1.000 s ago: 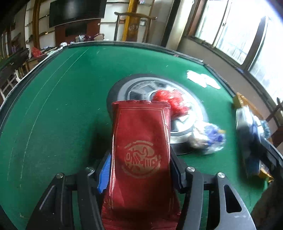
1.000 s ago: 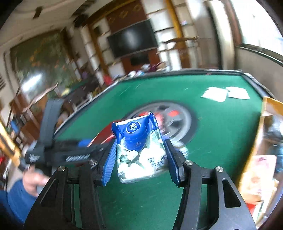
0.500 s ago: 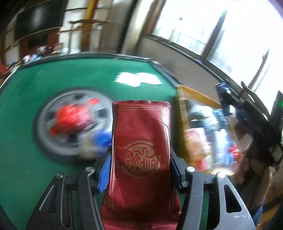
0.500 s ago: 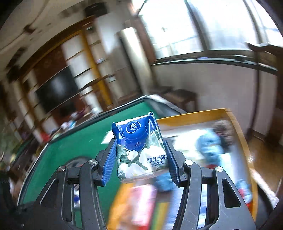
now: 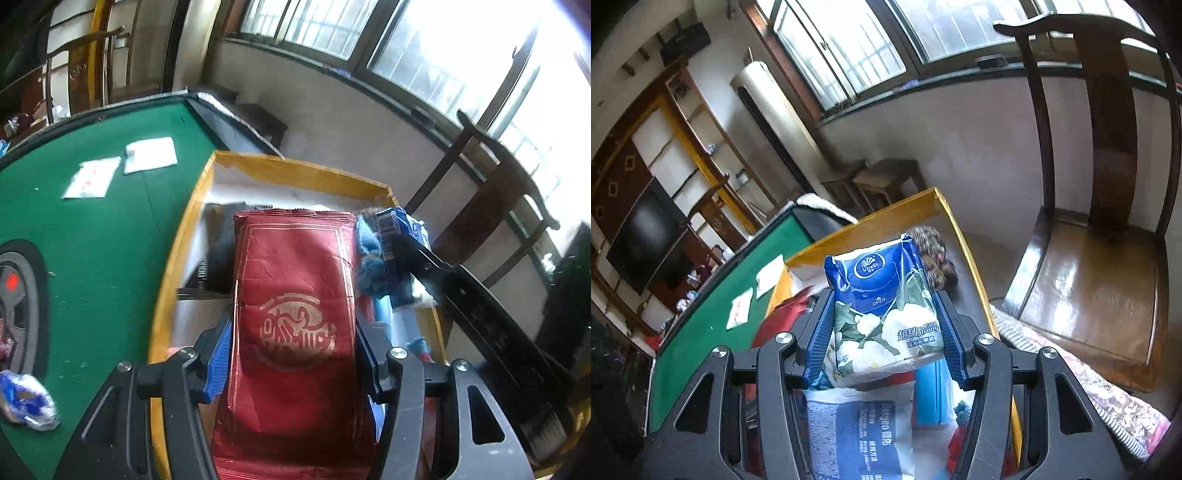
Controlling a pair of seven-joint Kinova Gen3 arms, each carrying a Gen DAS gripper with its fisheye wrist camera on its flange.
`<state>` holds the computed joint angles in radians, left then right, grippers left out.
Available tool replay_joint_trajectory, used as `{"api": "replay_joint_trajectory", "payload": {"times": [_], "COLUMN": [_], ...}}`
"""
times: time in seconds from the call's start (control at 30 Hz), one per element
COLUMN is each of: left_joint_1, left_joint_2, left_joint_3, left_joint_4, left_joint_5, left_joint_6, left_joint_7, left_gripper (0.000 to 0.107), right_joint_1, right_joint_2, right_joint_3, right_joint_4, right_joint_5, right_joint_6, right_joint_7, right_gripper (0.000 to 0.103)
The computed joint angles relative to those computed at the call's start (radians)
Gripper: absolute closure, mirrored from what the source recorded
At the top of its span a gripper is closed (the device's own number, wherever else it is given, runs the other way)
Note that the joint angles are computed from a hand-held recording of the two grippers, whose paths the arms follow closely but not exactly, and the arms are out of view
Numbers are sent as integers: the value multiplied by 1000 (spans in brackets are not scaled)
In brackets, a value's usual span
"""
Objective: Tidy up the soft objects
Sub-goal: 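Lay the red snack bag in the box with the left gripper while the right drops the cotton bag, then grasp the blue plastic-wrapped bundle with the right gripper while the left reaches the red bag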
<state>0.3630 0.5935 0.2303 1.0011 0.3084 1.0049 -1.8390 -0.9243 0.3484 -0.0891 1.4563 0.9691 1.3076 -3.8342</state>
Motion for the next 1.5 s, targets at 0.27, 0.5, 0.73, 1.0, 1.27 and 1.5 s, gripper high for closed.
{"api": "replay_joint_trajectory", "payload": {"times": [0.27, 0.5, 0.73, 1.0, 1.27, 1.5], "left_joint_1": [-37, -100, -178, -282, -396, -490], "left_joint_2": [2, -33, -110, -178, -222, -244], "left_joint_3": [21, 51, 67, 42, -5, -53], "left_joint_4": [35, 77, 180, 290, 393, 466], "left_joint_5": [55, 147, 256, 375, 464, 505], "left_joint_6": [-20, -28, -53, -62, -68, -80], "left_joint_7": [-5, -57, -151, -259, -359, -442], "left_gripper": [46, 44, 44, 43, 43, 43], "right_joint_1": [-1, -58, -111, -131, -145, -157], "right_joint_2": [36, 59, 61, 66, 99, 116], "right_joint_3": [13, 41, 40, 12, 23, 37], "right_joint_4": [-63, -88, -67, -38, -79, -96], "right_joint_5": [-33, 10, 104, 229, 261, 267], "right_joint_6": [29, 124, 205, 188, 161, 140], "right_joint_7": [71, 47, -47, -82, 31, 77], "right_gripper": [39, 25, 25, 25, 25, 25]}}
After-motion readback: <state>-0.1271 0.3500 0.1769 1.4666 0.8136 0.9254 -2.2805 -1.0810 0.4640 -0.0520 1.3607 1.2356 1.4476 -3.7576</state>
